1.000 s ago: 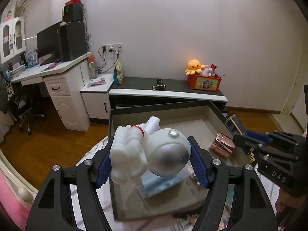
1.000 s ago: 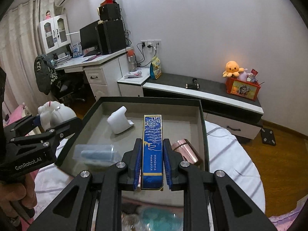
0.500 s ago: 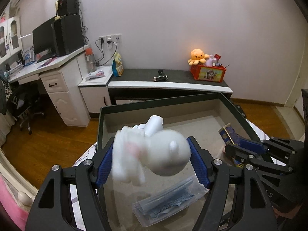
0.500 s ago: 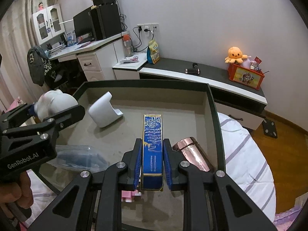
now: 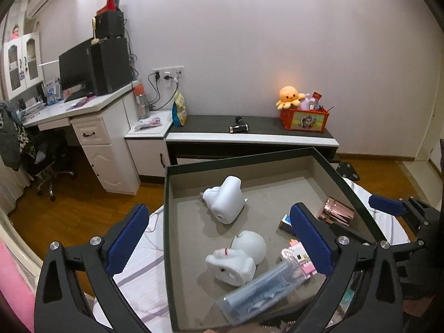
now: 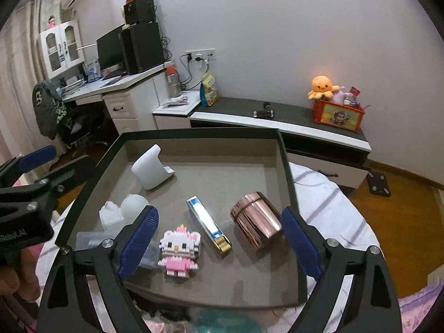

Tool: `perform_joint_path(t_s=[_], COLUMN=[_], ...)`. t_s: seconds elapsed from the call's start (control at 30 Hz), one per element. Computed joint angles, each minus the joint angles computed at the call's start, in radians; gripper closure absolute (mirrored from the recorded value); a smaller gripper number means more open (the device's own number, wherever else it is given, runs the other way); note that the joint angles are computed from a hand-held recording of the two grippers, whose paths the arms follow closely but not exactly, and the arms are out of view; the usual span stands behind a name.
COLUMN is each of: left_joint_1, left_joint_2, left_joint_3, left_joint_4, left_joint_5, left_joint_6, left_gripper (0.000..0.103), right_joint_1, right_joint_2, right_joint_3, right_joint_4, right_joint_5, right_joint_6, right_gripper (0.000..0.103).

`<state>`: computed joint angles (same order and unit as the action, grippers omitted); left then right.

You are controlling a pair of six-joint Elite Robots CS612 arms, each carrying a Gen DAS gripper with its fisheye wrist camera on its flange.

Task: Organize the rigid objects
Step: 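Carry both items over the pink box and lower them inside, then withdraw both open tools from the box back over the bed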

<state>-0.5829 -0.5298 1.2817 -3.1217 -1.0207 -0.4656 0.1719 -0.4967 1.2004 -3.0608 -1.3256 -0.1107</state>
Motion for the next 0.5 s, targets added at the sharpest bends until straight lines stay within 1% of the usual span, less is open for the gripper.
perform_joint_path(t_s=[0.17, 0.23, 0.5], left_joint_1=[-0.012, -0.019, -0.056], left_joint_2=[-0.036, -0.053, -0.103], left_joint_3=[0.068, 0.105, 0.214], left_joint_4=[-0.050, -0.084, -0.150], left_joint_5=[-0.011, -0.015, 0.033], left_joint_6=[-0.017, -0.027, -0.043], left_gripper=[0.000, 0.000, 0.000], right_joint_1=[-0.006, -0.009, -0.022], right_joint_2=[-0.033, -0.048, -0.103], right_joint_3=[0.066, 0.097, 0.213], right_joint_4=[-0.057, -0.080, -0.172], right_joint_5=[0.004, 0.005, 0.016], right_joint_6=[0.022, 0.027, 0.053], right_gripper=[0.011, 0.011, 0.011])
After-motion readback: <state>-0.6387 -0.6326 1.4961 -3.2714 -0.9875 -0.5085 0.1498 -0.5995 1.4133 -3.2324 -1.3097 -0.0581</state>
